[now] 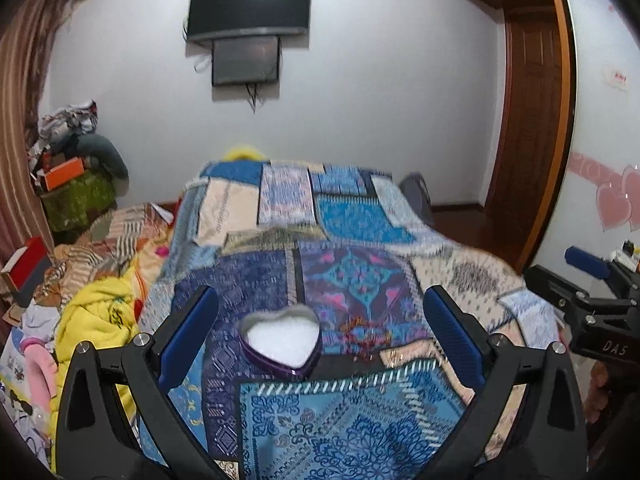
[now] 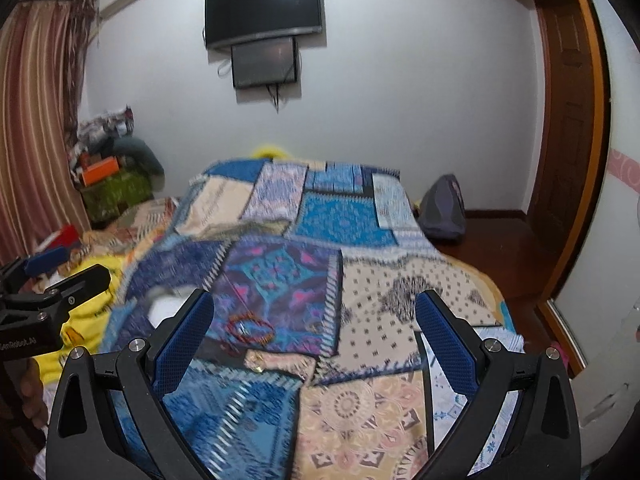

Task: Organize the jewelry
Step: 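Grasp the silver ring with the left tool while the right tool grasps a small silver earring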

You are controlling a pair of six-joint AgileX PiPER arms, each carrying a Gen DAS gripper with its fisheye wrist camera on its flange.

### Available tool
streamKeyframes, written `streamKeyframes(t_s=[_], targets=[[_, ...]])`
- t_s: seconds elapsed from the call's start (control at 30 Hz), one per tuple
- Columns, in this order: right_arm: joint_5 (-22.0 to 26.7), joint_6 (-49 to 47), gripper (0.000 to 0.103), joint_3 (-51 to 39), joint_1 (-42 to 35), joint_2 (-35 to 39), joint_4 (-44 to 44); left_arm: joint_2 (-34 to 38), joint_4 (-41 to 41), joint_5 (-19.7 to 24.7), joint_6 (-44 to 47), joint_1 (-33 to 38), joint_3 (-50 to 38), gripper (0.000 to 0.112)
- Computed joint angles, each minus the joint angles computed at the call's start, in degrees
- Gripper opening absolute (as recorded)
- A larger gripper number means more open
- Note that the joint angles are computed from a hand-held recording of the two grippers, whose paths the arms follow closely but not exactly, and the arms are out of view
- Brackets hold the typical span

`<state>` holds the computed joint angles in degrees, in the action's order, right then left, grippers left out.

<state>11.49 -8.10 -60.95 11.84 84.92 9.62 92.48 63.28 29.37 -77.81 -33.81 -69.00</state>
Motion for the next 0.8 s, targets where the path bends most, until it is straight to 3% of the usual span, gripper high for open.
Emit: streamKeyframes(t_s=[0.27, 0.4, 0.57, 0.8], targets=[[9.20, -17.03, 0.100, -4.87, -3.64, 7.11, 14.33, 8.38, -11.80, -2.45, 10.58, 3.09, -2.73, 0.103], [13.64, -25.62, 0.088, -6.61, -4.50, 10.14, 21.23, 12.20, -18.57, -2.85, 17.24, 4.53, -4.34, 0.103], [20.97, -34.43, 0.073, -11.13, -4.97, 15.50, 28.96, 15.34, -35.02, -5.19, 32.54, 7.57, -5.94, 0.103], [27.51, -36.16, 0.053, -16.71, -1.92, 21.12, 27.26, 16.94, -46.81, -5.99, 43.93, 9.43, -6.88, 0.079]])
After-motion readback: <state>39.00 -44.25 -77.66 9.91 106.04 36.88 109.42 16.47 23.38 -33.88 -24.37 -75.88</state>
